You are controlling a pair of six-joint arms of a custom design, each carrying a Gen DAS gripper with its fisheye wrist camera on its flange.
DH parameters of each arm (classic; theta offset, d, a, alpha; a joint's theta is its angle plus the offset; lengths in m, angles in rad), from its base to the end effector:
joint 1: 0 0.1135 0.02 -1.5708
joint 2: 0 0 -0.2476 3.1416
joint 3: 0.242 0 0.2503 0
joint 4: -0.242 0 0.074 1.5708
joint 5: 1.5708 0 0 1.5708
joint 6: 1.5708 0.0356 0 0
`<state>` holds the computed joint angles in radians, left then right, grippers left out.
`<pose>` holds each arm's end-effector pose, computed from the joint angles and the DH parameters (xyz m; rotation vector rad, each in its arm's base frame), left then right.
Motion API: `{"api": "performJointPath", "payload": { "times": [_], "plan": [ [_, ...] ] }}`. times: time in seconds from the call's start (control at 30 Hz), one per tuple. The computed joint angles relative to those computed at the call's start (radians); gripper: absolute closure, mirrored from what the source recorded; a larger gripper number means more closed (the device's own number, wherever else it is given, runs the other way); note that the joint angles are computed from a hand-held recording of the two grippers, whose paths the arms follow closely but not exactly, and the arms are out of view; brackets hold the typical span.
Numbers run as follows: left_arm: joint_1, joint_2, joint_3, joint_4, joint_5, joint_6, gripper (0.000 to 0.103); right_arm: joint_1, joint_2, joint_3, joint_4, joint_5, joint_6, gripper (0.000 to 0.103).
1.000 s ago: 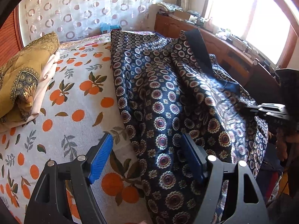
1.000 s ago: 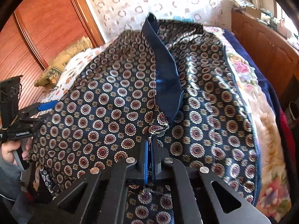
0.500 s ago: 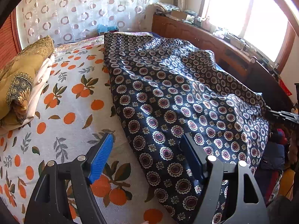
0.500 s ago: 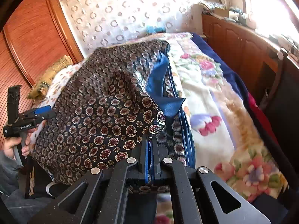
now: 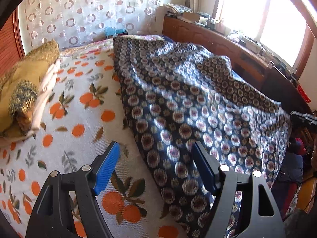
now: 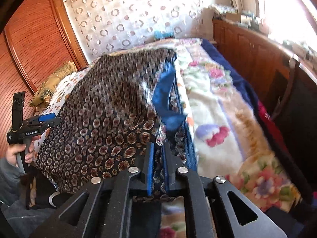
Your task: Fold small clothes
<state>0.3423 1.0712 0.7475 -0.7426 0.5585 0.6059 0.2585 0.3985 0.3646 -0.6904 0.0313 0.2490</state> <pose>0.1959 0.0498 0.2192 0.4971 2.3837 -0.3338 0.1151 0.0293 0.1887 0.0053 2.3051 0.2257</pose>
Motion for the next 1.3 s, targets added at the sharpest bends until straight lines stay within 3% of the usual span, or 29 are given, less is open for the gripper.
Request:
{"api": "performJointPath", "payload": {
  "times": [0.03,0.1,0.13,0.27,0.4,0.57,0.7,0.87,1.03,1.07,1.1,1.17,1.3],
  "plan": [
    [-0.008,0.010,0.015,0.007,-0.003,-0.009,0.027,-0.020,0.036,0.027,0.018,-0.007,-0.027,0.084],
    [-0.027,0.038,0.049,0.028,-0.010,-0.031,0.027,-0.061,0.128,0.071,0.079,-0.024,-0.075,0.062],
    [-0.042,0.057,0.073,0.041,-0.014,-0.048,0.027,-0.089,0.189,0.097,0.121,-0.046,-0.107,0.059],
    [-0.110,0.132,0.157,0.089,-0.046,-0.105,0.027,-0.203,0.553,0.245,0.353,-0.172,-0.216,0.057],
    [-0.175,0.234,0.243,0.132,-0.089,-0.147,0.027,-0.255,0.966,0.492,0.481,-0.252,-0.302,0.057],
    [-0.245,0.435,0.410,0.185,-0.151,-0.190,0.027,-0.250,1.388,0.868,0.457,-0.247,-0.359,0.057],
    [-0.269,0.563,0.528,0.195,-0.178,-0.210,0.027,-0.261,1.649,1.164,0.365,-0.253,-0.385,0.057],
    [-0.291,0.689,0.631,0.196,-0.207,-0.221,0.027,-0.267,1.817,1.409,0.262,-0.267,-0.410,0.057],
    [-0.292,0.721,0.637,0.198,-0.203,-0.222,0.027,-0.259,1.952,1.619,0.157,-0.290,-0.434,0.058],
    [-0.290,0.723,0.637,0.197,-0.202,-0.220,0.027,-0.261,1.959,1.630,0.152,-0.296,-0.442,0.066],
    [-0.289,0.723,0.633,0.198,-0.200,-0.216,0.027,-0.260,1.972,1.654,0.133,-0.299,-0.450,0.081],
    [-0.287,0.723,0.626,0.204,-0.203,-0.215,0.027,-0.263,1.984,1.681,0.126,-0.313,-0.463,0.096],
    [-0.280,0.728,0.622,0.216,-0.213,-0.220,0.027,-0.253,1.940,1.640,0.216,-0.274,-0.460,0.099]
  ]
}}
